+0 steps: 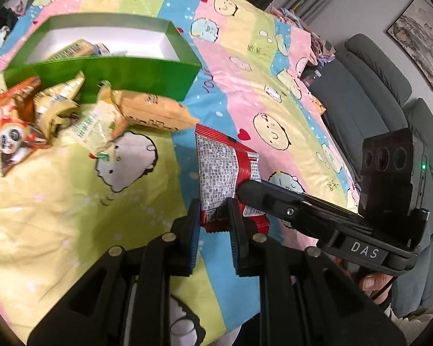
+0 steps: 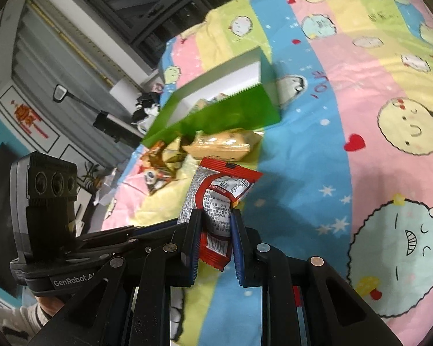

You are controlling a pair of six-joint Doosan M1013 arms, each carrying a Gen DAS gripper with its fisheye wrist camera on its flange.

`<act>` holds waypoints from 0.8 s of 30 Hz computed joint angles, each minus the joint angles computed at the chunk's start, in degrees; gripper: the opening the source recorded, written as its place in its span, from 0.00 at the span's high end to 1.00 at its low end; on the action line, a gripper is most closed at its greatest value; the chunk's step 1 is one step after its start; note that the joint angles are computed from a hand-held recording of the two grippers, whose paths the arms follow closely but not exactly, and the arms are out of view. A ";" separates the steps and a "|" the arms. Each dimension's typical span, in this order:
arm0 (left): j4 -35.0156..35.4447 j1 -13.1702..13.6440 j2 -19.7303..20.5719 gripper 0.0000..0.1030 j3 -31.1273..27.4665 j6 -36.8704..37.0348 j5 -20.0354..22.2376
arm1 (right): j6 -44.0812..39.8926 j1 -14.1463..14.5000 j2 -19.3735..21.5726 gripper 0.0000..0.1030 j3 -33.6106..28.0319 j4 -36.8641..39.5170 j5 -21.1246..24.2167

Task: Organize snacks
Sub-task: 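Grasp the red packet with the left gripper and lift it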

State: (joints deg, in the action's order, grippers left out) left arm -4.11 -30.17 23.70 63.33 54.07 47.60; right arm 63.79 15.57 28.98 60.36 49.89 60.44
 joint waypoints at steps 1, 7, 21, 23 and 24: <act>0.66 -0.13 -0.20 0.83 0.01 -0.46 0.16 | -0.40 0.10 -0.21 0.79 0.13 0.20 -0.09; 4.40 -0.72 -2.42 0.83 2.08 -3.26 -1.63 | -2.73 0.77 -1.60 0.79 0.94 1.30 -0.84; 12.66 -1.76 -5.91 0.82 5.53 -7.91 -4.64 | -5.78 2.09 -2.84 0.79 0.48 1.64 -1.46; 13.56 -1.74 -6.19 0.82 5.85 -8.38 -5.09 | -6.13 2.25 -2.77 0.79 0.24 1.88 -1.64; 13.83 -1.67 -6.27 0.82 5.94 -8.48 -5.27 | -6.26 2.35 -2.70 0.79 0.01 1.88 -1.71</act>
State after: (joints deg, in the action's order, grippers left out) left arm 9.72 -31.83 17.43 69.27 45.58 42.33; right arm 57.53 17.93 26.28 60.37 51.77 58.73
